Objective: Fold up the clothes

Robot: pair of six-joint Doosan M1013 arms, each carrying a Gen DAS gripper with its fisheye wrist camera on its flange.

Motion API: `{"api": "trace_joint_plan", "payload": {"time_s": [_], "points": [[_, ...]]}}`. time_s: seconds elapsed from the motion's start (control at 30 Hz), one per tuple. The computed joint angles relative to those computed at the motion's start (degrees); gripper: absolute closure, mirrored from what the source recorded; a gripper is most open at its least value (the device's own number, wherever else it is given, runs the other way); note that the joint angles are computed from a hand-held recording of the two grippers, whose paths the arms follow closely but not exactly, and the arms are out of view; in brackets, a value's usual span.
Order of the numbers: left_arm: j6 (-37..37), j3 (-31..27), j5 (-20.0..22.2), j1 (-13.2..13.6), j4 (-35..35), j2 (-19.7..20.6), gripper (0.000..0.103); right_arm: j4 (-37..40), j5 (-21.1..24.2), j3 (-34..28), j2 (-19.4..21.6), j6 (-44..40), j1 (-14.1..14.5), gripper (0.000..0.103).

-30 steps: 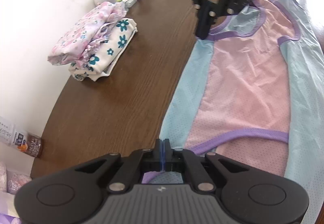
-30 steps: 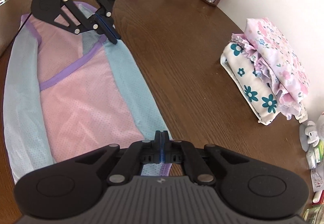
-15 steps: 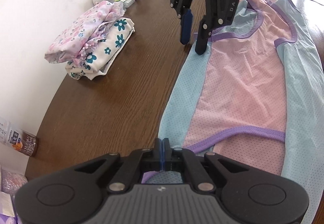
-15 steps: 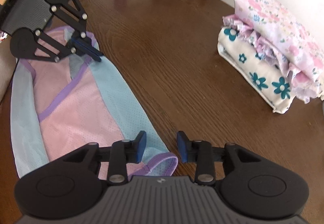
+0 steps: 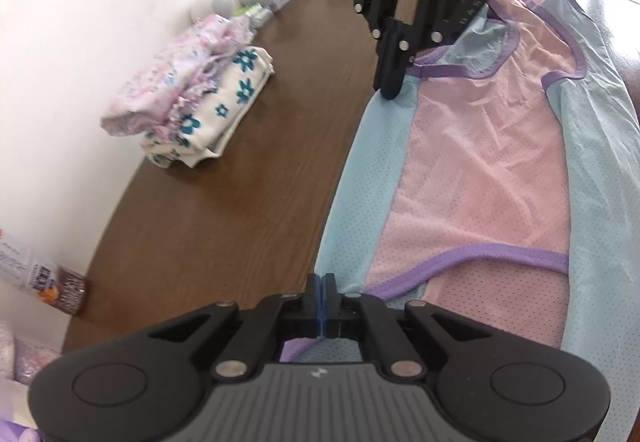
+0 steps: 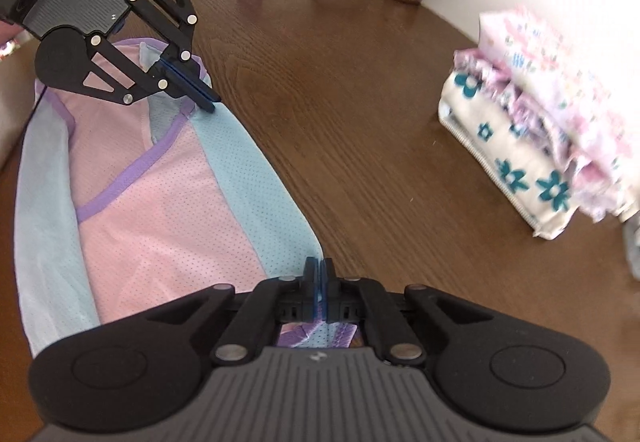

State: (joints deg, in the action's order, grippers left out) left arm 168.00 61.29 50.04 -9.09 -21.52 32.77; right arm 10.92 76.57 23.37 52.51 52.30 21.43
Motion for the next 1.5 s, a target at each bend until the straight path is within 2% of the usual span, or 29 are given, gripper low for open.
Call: {"api": "trace_joint_plan", "payload": {"time_s": [0.13,0.37,0.57,0.7,0.9,1.07,1.5], "points": [[3.21,4.15,-6.05,-0.14,-1.64,-2.37,0.103,-3.9,-9.81,9.55,-5.12,-2.9,1.29,0.102],[13.94,15.65,-21.67,-1.33,-4.66,-8.67,0.103,-12.44,-26.19,24.66,-13.59,-8.01,4.18,0.102],[23.58,23.46,-24.88,-1.77,-10.27,-13.3,0.103,-15.62,-36.03,36.35,-19.55,-9.44,6.18,0.102],[23.15,26.35,-25.02,-1.89,-9.32,-14.9,0.103,-20.36,-41.53,42.88,-22.49,-7.23,7.43,0.102],[17.17,28.21,-24.65,-1.95,-5.27,-15.86,0.103,-23.13,-43.36,47.19,-24.35,-3.62,8.12,0.102],[16.65,29.27,-25.59,-1.84,-6.09,-16.84,0.103,-26.31,-46.72,50.09,-25.63,0.69,8.74,0.102],[12.1,29.45,-25.5,-1.85,-1.73,-16.95,0.103,-37.56,-49.3,53.72,-26.61,7.46,10.62,0.102]]}}
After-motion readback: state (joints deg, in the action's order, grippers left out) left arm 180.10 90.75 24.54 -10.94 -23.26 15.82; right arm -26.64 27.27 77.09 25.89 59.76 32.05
